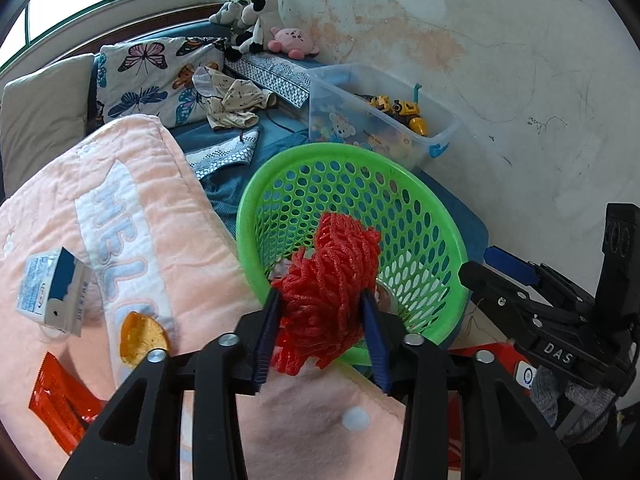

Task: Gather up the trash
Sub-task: 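Carry tissue and scrubber over the green basket and open both tools to drop them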

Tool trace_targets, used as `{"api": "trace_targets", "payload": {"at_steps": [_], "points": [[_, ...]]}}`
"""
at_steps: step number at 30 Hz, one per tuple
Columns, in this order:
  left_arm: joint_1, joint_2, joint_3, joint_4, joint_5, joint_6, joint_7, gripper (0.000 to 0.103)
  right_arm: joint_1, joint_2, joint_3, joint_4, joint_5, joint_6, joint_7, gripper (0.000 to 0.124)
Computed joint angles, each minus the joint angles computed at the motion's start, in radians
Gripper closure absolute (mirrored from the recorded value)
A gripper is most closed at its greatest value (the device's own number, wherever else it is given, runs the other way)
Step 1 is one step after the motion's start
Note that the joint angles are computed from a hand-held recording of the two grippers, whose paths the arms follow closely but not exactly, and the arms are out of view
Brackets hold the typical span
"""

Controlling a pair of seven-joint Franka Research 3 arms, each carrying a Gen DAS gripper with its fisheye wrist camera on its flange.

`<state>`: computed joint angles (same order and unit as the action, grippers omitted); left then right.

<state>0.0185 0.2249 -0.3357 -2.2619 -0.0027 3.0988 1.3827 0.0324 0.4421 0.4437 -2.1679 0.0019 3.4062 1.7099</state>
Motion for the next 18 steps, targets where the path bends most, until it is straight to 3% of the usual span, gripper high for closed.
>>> {"api": "trace_targets", "payload": {"at_steps": [4, 12, 17, 18], "points": [[-0.002, 0.005, -0.001, -0.004, 0.003, 0.012, -0.003, 0.054, -0.009, 0.005, 0.011, -0.004, -0.009, 0.003, 0.004, 0.058], [0.038, -0.022, -0.033, -0.047, -0.009, 0.042, -0.006, 0.051, 0.0, -0.007, 0.01, -0.014, -0.016, 0.01, 0.014, 0.058], [0.014, -0.083, 0.018, -0.115, 0.012, 0.069, -0.057, 0.049, -0.001, -0.023, 0.016, -0.029, -0.032, 0.016, 0.025, 0.058], [-0.017, -0.096, 0.057, -0.129, 0.037, 0.074, -0.09, 0.048, -0.002, -0.024, 0.018, -0.032, -0.037, 0.018, 0.028, 0.058]]}}
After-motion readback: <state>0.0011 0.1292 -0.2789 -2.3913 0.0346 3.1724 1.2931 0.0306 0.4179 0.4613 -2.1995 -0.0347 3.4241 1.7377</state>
